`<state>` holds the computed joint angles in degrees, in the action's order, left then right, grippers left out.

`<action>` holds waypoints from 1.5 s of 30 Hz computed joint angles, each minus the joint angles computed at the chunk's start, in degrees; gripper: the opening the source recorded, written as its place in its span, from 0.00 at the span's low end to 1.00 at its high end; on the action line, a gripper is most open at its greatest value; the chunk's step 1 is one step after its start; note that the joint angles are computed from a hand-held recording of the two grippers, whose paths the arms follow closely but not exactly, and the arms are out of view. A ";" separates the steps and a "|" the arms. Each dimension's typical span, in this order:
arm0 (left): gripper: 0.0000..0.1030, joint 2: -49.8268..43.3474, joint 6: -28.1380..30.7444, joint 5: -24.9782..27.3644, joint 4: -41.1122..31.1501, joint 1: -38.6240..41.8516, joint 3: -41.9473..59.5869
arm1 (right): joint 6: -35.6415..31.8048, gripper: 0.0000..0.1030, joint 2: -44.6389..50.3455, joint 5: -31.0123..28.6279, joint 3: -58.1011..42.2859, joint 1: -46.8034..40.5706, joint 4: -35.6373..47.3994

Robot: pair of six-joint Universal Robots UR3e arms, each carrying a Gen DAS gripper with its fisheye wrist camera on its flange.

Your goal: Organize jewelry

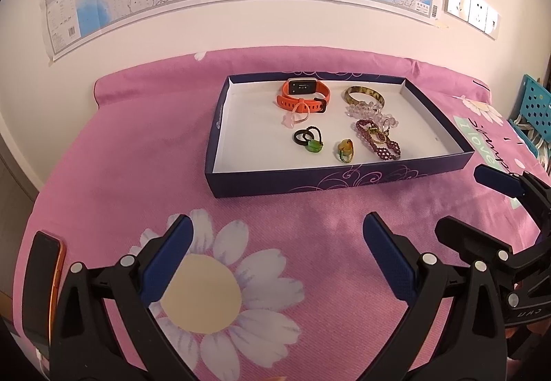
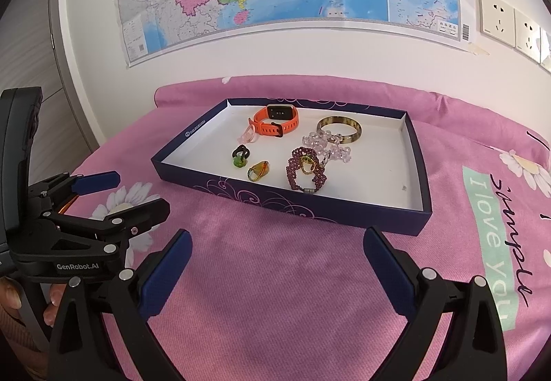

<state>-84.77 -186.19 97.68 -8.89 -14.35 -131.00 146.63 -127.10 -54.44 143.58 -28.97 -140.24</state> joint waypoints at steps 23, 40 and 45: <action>0.94 -0.03 -0.15 0.20 0.00 -0.56 -0.34 | -0.44 0.93 -1.11 0.33 0.50 -0.35 1.19; 0.94 -0.39 -0.13 0.42 0.02 -0.89 -0.22 | -0.10 0.93 -1.19 0.19 0.61 -0.23 1.09; 0.94 -0.43 -0.16 0.37 -0.06 -0.92 -0.13 | -0.08 0.93 -1.41 0.30 0.71 -0.24 1.25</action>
